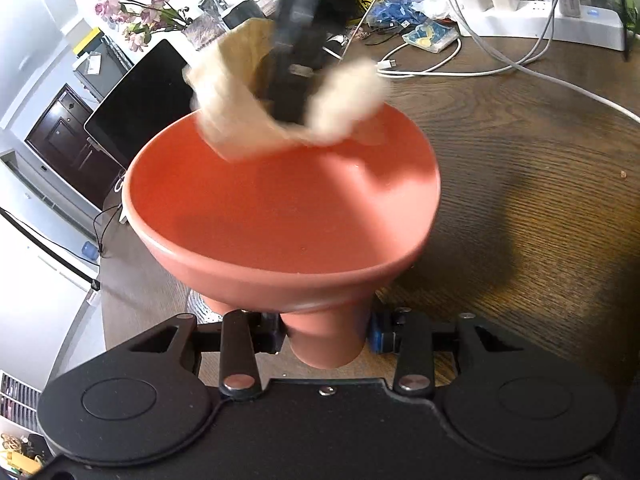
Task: Clean bowl
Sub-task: 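Wipe the cloth around the bowl interior with the right gripper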
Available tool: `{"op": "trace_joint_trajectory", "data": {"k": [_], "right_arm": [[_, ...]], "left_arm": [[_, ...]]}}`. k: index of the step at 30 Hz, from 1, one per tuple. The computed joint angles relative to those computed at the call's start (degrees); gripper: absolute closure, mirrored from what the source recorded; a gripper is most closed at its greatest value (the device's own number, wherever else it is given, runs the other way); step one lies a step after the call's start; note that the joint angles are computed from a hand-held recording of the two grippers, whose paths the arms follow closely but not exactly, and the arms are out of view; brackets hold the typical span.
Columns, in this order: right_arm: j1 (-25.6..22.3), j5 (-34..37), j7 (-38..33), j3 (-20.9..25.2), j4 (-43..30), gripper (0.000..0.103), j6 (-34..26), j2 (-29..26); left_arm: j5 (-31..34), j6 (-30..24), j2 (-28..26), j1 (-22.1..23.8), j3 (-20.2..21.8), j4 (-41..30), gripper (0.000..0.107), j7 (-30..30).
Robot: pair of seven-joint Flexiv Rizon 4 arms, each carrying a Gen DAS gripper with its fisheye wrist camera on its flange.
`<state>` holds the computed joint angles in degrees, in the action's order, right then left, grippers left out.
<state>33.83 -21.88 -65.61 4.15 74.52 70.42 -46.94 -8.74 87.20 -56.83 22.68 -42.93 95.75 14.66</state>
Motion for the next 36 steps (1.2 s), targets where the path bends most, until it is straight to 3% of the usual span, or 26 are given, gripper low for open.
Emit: {"op": "trace_joint_trajectory", "data": {"k": [6, 12, 17, 27, 32, 36], "right_arm": [[-1.2, 2.6, -3.0, 4.1, 1.7, 0.094, -0.2, -0.2], [-0.6, 5.1, -8.0, 7.3, -1.2, 0.094, 1.9, -2.2], [1.6, 4.4, -8.1, 4.2, -5.1, 0.094, 5.0, -3.5], [4.3, -0.9, 7.7, -10.5, 0.9, 0.094, 10.0, 0.0], [3.6, -3.2, 13.5, -11.6, 5.5, 0.094, 8.8, 1.0], [2.1, -4.3, 13.9, -8.2, 7.3, 0.094, 5.9, 0.9]], "left_arm": [[0.1, -0.3, 0.2, -0.1, 0.1, -0.2, 0.069, 0.2], [0.2, 0.5, 0.1, -0.5, 0.2, -0.1, 0.069, 0.1], [0.6, 0.9, 0.1, -0.5, 0.1, 0.2, 0.069, -0.6], [1.4, 1.3, -0.5, -0.2, -0.4, 0.1, 0.069, -1.9], [1.7, 1.3, -0.6, -0.4, -0.5, -0.3, 0.069, -2.0], [2.0, 1.4, -0.8, -0.4, -0.5, -0.4, 0.069, -1.7]]}}
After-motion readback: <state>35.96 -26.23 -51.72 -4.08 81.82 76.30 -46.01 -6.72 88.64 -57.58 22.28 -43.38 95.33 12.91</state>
